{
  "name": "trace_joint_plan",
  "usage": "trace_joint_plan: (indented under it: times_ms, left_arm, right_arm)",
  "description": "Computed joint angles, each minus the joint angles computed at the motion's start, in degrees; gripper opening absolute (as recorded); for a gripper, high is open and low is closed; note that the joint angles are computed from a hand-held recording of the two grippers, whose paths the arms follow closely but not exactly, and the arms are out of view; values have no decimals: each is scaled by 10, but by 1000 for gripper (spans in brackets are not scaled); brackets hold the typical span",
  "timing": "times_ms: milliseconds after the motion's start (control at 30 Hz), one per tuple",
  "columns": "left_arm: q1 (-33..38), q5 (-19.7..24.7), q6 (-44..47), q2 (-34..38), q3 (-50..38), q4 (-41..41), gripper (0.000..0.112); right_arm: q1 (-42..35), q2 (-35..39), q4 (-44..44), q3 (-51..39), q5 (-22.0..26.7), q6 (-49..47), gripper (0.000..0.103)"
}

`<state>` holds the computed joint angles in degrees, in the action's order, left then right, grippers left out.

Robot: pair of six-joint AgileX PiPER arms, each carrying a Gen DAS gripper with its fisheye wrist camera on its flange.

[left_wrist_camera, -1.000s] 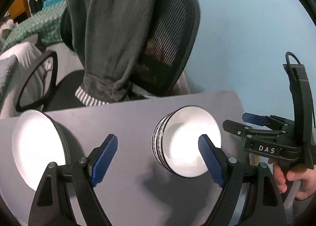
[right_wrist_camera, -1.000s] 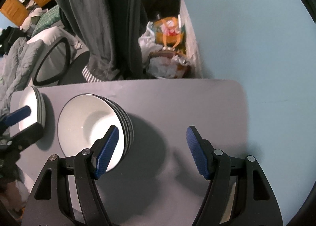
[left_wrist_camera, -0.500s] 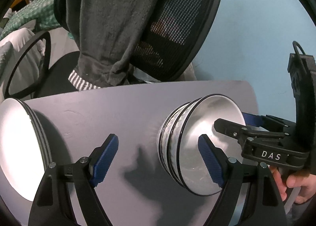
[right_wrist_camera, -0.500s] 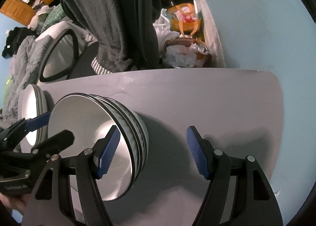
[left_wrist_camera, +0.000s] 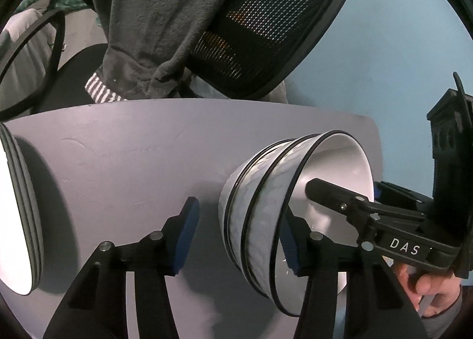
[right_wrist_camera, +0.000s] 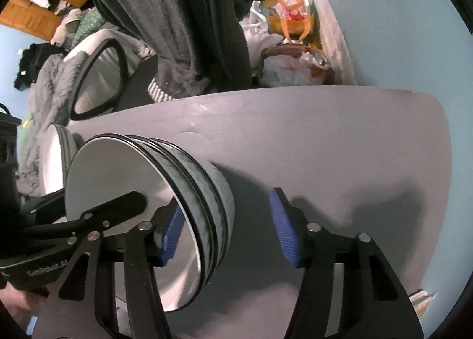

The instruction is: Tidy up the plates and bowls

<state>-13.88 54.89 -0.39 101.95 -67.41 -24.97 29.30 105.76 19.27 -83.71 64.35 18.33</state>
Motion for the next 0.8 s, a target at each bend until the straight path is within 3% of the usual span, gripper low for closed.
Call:
trace_joint_plan:
  times_ms: [100, 167, 467, 800]
  left_arm:
    - [7, 7, 18, 2, -1, -25, 39]
    - [9, 13, 16, 3, -4, -28, 39]
    - [11, 22, 11, -11, -2, -12, 28]
    - [43, 32, 23, -58, 48, 18, 28]
  right_arm:
    - [-11, 0, 35, 6, -3, -15, 39]
    - [-17, 2, 57, 6, -1, -21, 30]
    - [2, 10, 31, -17, 12, 17, 31]
    - [40, 18, 53, -20, 13, 16, 31]
